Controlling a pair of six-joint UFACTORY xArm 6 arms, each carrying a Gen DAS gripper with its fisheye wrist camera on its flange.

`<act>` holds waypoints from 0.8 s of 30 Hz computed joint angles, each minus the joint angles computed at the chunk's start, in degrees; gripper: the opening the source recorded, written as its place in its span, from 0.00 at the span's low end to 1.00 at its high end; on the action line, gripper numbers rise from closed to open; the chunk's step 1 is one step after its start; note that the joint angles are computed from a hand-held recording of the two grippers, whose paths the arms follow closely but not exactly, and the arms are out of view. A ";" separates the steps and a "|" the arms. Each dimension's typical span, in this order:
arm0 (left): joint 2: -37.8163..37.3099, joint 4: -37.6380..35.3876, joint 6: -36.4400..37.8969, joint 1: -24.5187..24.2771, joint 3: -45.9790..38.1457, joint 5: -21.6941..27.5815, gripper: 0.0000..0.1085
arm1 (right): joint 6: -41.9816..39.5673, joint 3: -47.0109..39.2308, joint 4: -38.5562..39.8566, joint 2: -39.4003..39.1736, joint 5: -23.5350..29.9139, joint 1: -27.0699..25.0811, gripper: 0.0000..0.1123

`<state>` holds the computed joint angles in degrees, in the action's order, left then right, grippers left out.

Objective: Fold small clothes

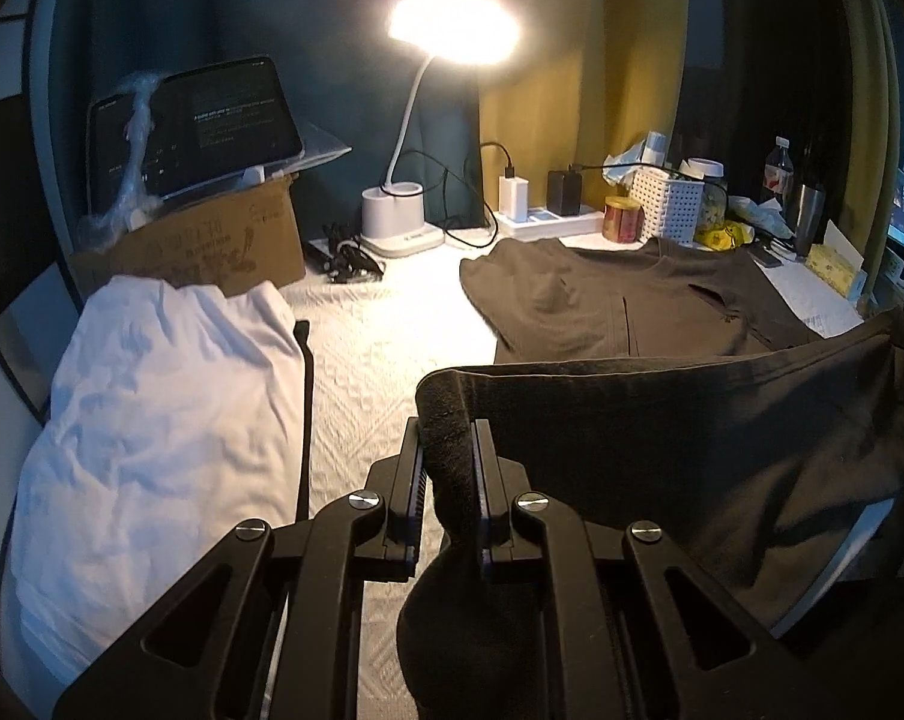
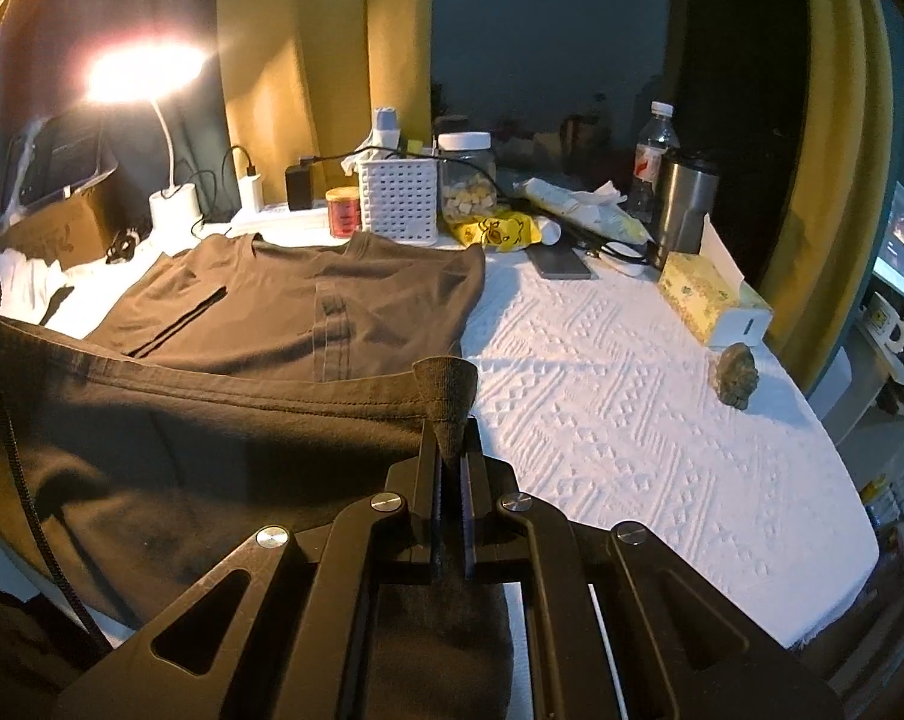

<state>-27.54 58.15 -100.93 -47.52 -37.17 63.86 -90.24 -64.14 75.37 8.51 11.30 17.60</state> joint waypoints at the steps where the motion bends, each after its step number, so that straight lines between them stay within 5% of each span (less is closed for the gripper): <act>1: 0.06 0.13 0.29 0.35 -0.17 -0.19 0.11 | 0.15 -0.17 0.03 0.04 0.10 -0.07 0.05; 24: 2.87 4.41 6.79 9.43 -5.60 -6.34 0.11 | 8.73 -11.18 -5.65 6.30 1.35 -0.50 0.05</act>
<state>-24.68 62.56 -94.14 -38.09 -42.77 57.51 -81.51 -75.32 69.72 14.81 12.66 17.10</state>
